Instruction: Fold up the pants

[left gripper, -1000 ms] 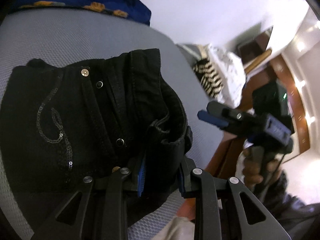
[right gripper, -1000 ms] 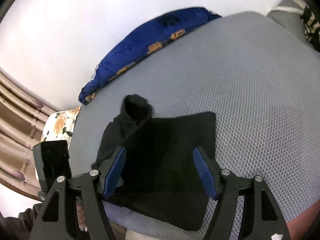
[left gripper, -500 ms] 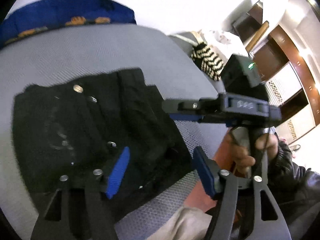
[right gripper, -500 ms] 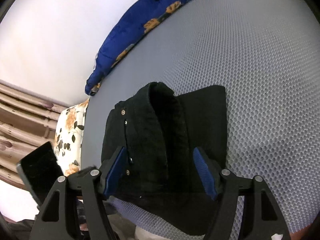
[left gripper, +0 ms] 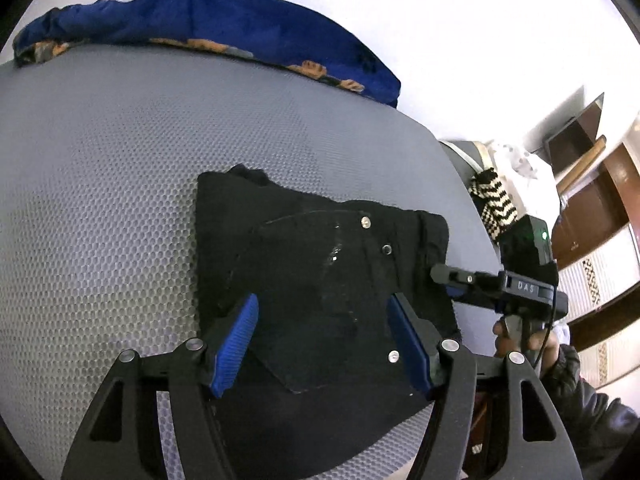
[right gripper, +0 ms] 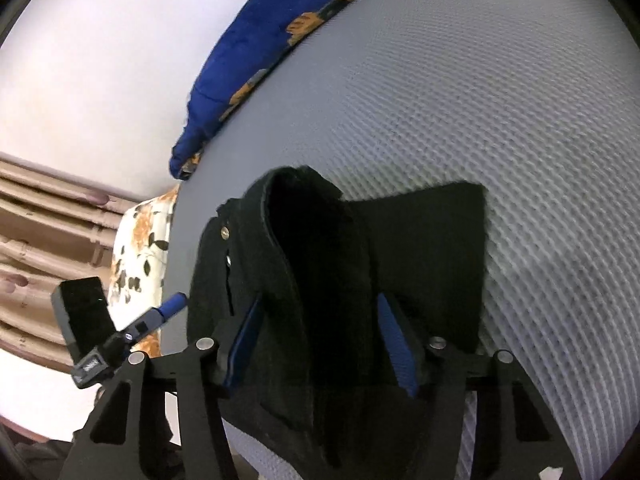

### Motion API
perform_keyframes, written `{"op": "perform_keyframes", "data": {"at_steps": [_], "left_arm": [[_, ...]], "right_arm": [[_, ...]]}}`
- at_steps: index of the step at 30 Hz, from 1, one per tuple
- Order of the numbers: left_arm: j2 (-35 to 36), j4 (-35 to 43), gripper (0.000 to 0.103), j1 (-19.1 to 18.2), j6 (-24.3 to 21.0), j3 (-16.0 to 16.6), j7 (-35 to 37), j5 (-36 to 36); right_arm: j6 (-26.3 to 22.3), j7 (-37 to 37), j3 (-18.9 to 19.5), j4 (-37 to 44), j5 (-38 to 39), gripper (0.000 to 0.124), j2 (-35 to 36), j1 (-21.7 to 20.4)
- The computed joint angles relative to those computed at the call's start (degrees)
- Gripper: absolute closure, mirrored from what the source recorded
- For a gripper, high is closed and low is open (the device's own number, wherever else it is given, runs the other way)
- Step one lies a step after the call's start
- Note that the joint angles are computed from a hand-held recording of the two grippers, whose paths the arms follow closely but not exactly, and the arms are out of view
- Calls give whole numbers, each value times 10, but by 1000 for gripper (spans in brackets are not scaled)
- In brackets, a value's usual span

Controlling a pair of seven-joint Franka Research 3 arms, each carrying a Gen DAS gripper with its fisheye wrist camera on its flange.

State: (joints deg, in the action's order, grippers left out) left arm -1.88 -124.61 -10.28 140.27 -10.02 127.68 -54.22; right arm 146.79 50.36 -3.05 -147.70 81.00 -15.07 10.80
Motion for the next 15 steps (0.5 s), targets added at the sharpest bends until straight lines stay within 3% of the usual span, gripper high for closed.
{"op": "perform_keyframes", "data": {"at_steps": [4,5,6,7,9,15], "left_arm": [[10,4,36,-4,2,-6,7,-2],[11,5,36,-4,1,-7,8,-3],[13,5,36,-4,1,-8,9,0],[15,6,36,-4,1,-8,9,2],[20,12,36,-4,2,-11,6,-1],[22,24,36,3,-10,-11,9,-21]], "right_arm": [[-12,-26,-3,20,17,72,20,-2],[-12,-27,-1,22,16,79,22,-3],[-20,-25,-1,24,14,97,23,-3],[-22,-19,0,23,15,103,21,-4],[9,5,13,14,-3,110,4,-2],[113,98,39,-33,-80,114,-93,25]]}}
